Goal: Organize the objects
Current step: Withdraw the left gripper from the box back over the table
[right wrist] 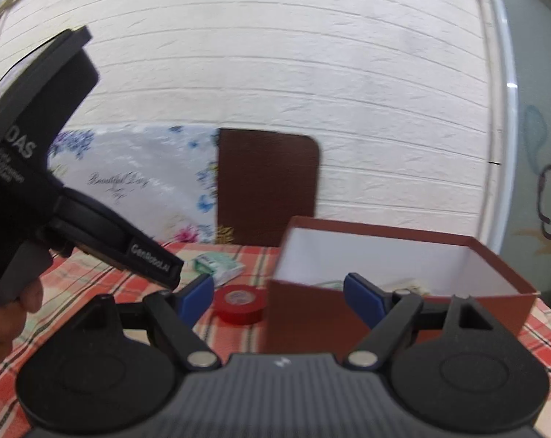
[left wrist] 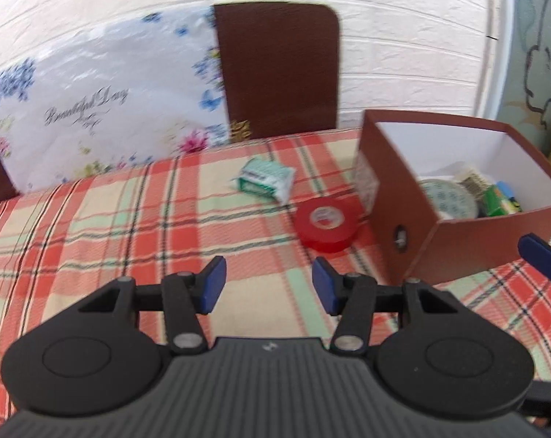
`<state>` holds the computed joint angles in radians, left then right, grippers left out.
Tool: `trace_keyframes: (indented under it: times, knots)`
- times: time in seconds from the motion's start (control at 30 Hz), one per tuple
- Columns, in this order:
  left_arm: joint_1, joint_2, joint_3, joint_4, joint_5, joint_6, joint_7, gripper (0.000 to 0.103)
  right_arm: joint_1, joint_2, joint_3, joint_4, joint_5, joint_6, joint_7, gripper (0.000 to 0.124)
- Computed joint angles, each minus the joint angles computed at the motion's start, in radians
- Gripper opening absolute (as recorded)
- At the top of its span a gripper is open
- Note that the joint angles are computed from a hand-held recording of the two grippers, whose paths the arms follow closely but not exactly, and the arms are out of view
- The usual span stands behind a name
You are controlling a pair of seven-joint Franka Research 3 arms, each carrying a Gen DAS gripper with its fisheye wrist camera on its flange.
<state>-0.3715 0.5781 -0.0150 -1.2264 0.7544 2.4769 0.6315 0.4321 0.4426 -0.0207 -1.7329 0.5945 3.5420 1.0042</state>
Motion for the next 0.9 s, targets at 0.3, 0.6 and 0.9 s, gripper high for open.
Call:
trace_keyframes:
  times: [0.3,0.6,0.9]
  knots:
    - [0.050,-0.045,0.009,-0.111,0.010,0.008,-0.061,0.054,0.118,0.060,-0.112,0.098,-0.053,-0.236,0.013,0.077]
    - [0.098,-0.036,0.003,-0.133,-0.030,0.014,-0.065,0.054,0.234,0.272,-0.357,0.385,-0.190,-0.499,0.282,0.075]
    - [0.123,-0.005,-0.005,-0.116,-0.084,0.018,-0.032,0.054,0.213,0.337,-0.421,0.453,-0.261,-0.563,0.544,0.063]
